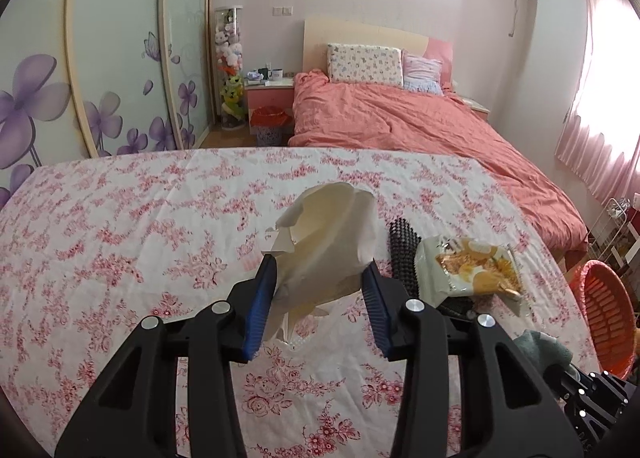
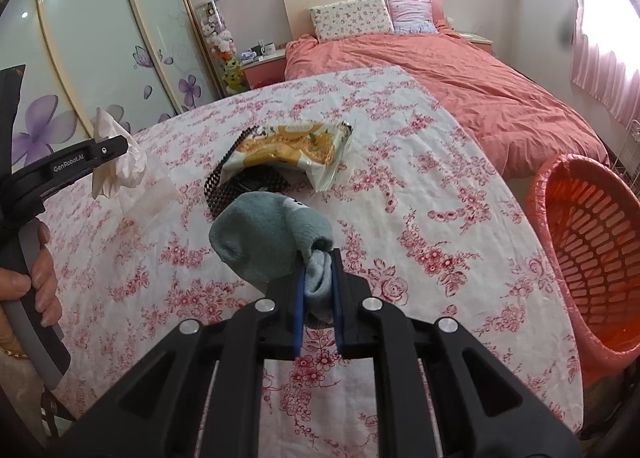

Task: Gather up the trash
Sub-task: 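Carry the sock and tissue paper over the orange basket and release both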

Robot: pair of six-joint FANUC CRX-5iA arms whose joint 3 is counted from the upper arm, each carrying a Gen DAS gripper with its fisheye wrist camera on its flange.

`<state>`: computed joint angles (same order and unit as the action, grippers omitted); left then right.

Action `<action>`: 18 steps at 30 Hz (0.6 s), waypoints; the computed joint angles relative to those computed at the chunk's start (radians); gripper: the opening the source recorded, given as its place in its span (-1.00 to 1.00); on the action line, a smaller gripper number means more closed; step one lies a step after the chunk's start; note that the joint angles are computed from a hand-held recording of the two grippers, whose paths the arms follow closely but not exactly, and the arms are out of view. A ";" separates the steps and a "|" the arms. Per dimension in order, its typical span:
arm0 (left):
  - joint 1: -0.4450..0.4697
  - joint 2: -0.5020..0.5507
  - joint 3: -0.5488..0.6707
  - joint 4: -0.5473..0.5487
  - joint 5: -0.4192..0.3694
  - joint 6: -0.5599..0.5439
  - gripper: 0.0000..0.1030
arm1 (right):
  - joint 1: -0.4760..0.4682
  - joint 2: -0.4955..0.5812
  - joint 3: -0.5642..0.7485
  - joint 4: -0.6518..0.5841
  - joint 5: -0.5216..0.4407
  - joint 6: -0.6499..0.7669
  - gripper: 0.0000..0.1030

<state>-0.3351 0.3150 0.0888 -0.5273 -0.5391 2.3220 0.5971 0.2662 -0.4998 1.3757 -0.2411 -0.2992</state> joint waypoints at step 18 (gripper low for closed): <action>-0.084 -0.040 -0.059 0.122 0.095 -0.144 -0.16 | -0.079 -0.179 -0.153 0.290 -0.080 -0.301 -0.76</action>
